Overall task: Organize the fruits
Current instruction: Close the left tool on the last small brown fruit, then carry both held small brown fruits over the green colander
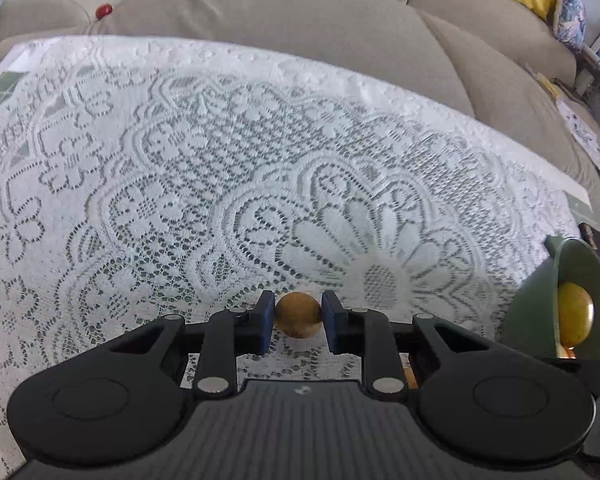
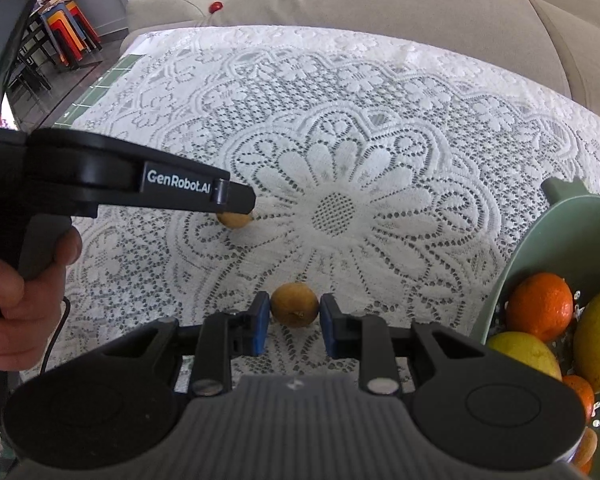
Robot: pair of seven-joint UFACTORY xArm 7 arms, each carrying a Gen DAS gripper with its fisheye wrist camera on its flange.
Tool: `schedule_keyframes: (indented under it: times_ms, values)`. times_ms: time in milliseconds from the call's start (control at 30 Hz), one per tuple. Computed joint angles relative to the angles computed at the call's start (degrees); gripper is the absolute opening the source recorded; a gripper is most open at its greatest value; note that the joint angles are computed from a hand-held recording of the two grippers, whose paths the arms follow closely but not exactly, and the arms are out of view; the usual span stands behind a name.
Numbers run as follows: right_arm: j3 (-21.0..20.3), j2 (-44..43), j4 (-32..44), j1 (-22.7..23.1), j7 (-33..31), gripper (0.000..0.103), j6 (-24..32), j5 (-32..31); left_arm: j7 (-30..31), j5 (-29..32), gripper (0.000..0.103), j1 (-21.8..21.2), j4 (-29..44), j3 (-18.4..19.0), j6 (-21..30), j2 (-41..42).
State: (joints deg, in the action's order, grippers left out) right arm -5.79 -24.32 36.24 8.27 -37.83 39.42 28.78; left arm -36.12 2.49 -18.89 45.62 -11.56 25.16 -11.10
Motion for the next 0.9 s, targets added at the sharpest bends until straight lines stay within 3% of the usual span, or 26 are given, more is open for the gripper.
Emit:
schedule_keyframes:
  times_ms: [400,633,900]
  values:
    - [-2.7,-10.7,-3.3,-1.0,-2.9,0.023,4.3,-1.7,-1.5,-1.6,0.027,-2.2,0.5,-2.0,11.0,-9.0]
    - [-5.7,-17.5,-5.0,-4.0,-2.7,0.024,6.2,-3.6,-0.7,-3.7,0.027,-4.6,3.3,-3.3,11.3,-9.3]
    - [-9.9,-20.5,-5.0,-9.8,-2.9,0.024,6.8,-7.0,0.7,-2.3,0.027,-7.6,12.1,-5.7,10.4,-2.3]
